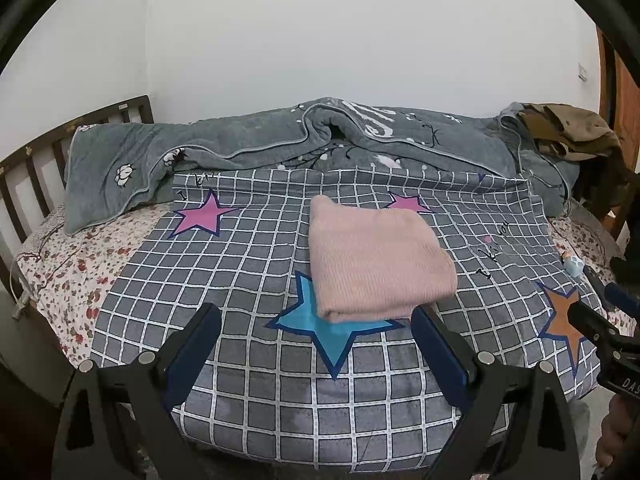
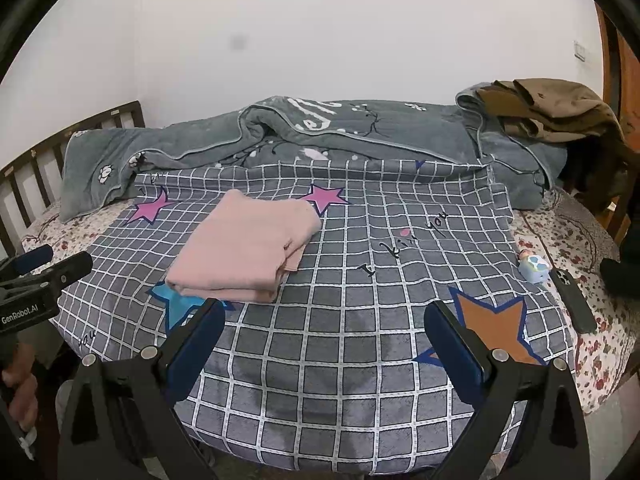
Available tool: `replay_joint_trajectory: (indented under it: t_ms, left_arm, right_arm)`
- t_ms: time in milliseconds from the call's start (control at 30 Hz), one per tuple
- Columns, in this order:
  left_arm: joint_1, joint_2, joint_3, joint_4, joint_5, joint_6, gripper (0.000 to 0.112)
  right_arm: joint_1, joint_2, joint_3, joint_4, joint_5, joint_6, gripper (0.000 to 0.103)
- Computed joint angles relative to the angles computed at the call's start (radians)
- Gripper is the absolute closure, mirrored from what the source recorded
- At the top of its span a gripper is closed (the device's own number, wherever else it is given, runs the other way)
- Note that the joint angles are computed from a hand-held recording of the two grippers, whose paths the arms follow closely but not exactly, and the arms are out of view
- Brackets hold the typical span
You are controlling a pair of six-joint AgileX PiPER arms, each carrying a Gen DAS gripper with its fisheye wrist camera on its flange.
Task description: Fold small clothes
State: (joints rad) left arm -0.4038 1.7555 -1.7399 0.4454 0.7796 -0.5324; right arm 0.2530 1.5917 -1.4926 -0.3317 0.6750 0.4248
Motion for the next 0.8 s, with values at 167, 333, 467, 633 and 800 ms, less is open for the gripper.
replay_joint_trajectory:
  t_ms: [167, 333, 467, 633, 800]
  left_arm:
    - [0.0, -0.002, 0.003, -0.007, -0.003, 0.008, 0.016]
    - [0.003, -0.007, 0.009, -0.018, -0.009, 0.019, 0.016]
    - [0.005, -0.007, 0.01, -0.019, -0.01, 0.02, 0.016]
    - [0.006, -0.01, 0.013, -0.025, -0.014, 0.024, 0.016]
    - [0.011, -0.012, 0.009, -0.031, -0.011, 0.03, 0.016]
  right_arm:
    - [-0.004, -0.003, 0.003, 0.005, -0.002, -0.004, 0.005]
    - [-0.009, -0.005, 0.003, 0.006, -0.003, -0.007, 0.005]
    - [-0.015, -0.005, -0.001, 0.016, -0.003, -0.019, 0.005]
    - [-0.019, -0.006, -0.001, 0.023, -0.005, -0.029, 0.005]
    - [-0.018, -0.006, -0.001, 0.023, -0.005, -0.028, 0.005]
